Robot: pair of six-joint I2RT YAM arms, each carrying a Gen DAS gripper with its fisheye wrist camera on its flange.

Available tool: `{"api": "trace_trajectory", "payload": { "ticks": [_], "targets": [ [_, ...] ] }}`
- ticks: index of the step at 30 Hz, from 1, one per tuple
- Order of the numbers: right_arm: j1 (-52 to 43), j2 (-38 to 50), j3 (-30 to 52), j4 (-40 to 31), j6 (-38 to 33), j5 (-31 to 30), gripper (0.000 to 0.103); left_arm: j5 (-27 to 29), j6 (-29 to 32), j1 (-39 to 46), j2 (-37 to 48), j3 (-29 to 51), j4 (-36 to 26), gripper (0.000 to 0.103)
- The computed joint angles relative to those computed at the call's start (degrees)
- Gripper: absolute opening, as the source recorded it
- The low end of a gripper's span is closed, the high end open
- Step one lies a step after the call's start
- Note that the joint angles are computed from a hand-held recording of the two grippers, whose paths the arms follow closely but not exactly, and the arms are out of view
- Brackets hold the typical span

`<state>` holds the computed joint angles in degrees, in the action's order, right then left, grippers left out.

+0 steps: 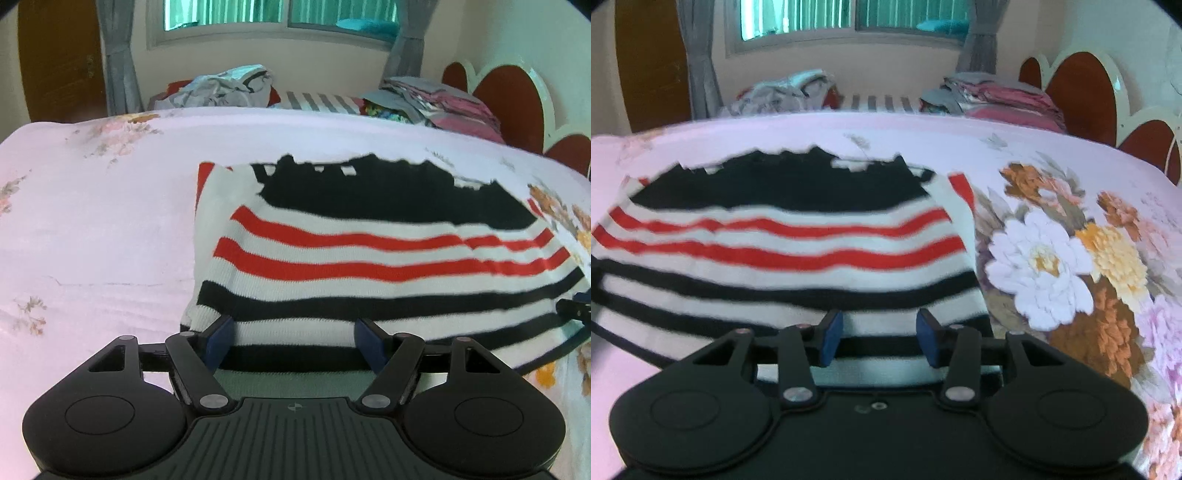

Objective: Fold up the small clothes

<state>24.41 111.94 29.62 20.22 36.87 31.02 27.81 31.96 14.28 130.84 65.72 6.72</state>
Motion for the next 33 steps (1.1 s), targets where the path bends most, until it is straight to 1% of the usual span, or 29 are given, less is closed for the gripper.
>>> {"api": "trace_trajectory", "payload": {
  "ticks": [2,7,10,12,18,26,29,33],
  "targets": [
    [0.5,-0.6,0.5,-1.7,0.6,0.5,0.044,-0.1,0.5,0.1,-0.6,-0.6,-0.1,0.072],
    [2.2,-3.9,0.5,-2.0,2.3,-0.1,0.044,1.3,-1.4,1.3,-2.0,1.3,-6.7,0.072],
    [3.3,-3.6,2.3,-2.3,2.1,-1.0,0.046,1.2,-1.7,1.8,-2.8,1.8,-9.6,0.076],
    [3.8,-3.3,3.6,-2.5,2.2,-1.7,0.046,1.4,-2.0,2.1,-3.5,1.3,-10.4,0.079],
    [5.7,-1.9,7.8,-3.4,0.7,-2.6,0.047,1.9,-3.0,3.4,-3.5,2.4,-15.2,0.080],
    [7.4,-0.7,10.7,-3.5,0.2,-2.7,0.051,2.6,-5.1,5.2,-3.5,3.1,-20.4,0.081],
    [7.7,-0.3,10.8,-3.3,0.9,-2.8,0.051,4.9,-6.8,6.8,-2.3,3.7,-23.0,0.081],
    [7.8,0.4,10.9,-3.0,1.8,-2.8,0.051,10.3,-10.9,8.8,0.6,4.8,-25.3,0.081]
  ]
}}
